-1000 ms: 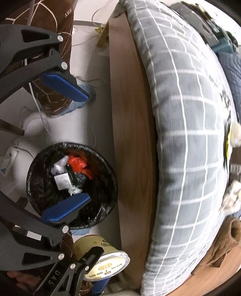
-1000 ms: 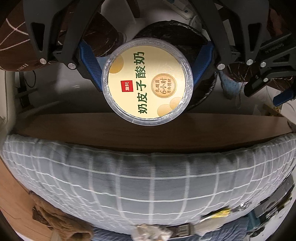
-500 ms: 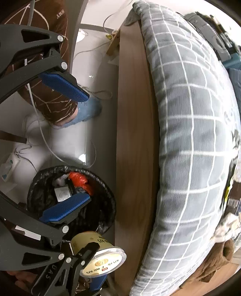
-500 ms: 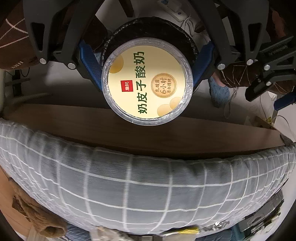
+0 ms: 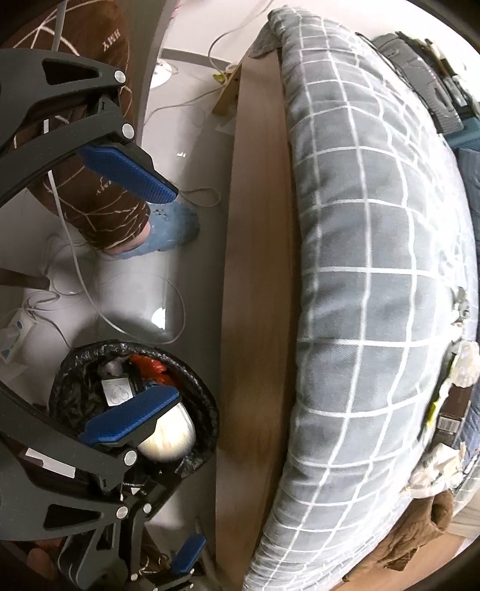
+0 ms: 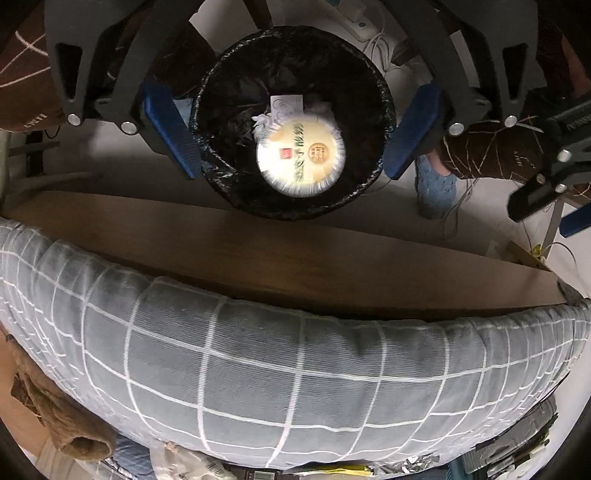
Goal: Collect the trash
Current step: 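Open the left tool over the bin while the right tool releases the yogurt cup, then raise both open tools from the bin back toward the trash on the bed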
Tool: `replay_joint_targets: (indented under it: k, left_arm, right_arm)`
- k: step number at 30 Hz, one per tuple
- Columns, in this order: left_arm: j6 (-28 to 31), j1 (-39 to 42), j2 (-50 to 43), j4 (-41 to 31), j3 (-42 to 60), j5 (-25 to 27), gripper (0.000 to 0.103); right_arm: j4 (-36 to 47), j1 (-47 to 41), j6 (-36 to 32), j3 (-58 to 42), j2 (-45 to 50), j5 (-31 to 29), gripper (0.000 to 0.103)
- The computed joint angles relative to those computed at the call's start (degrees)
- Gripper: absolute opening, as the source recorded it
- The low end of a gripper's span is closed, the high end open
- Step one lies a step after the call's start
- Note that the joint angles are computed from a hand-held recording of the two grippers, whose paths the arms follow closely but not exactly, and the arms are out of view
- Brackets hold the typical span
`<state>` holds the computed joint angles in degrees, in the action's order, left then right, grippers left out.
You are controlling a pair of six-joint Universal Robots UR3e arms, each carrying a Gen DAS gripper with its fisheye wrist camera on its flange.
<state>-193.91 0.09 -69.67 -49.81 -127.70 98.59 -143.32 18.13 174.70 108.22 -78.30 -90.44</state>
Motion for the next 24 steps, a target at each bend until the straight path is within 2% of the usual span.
replay_joint_targets:
  k: [12, 24]
  left_arm:
    - [0.04, -1.22, -0.07, -4.16, 7.55, 0.05, 0.097]
    - [1.63, -1.56, -2.45, -7.86, 17.31, -0.45, 0.097]
  right_arm:
    - [4.46, -2.80, -2.42, -2.96, -6.10, -0.85, 0.095]
    - [7.60, -6.24, -4.43, -9.21, -9.03, 1.43, 0.095]
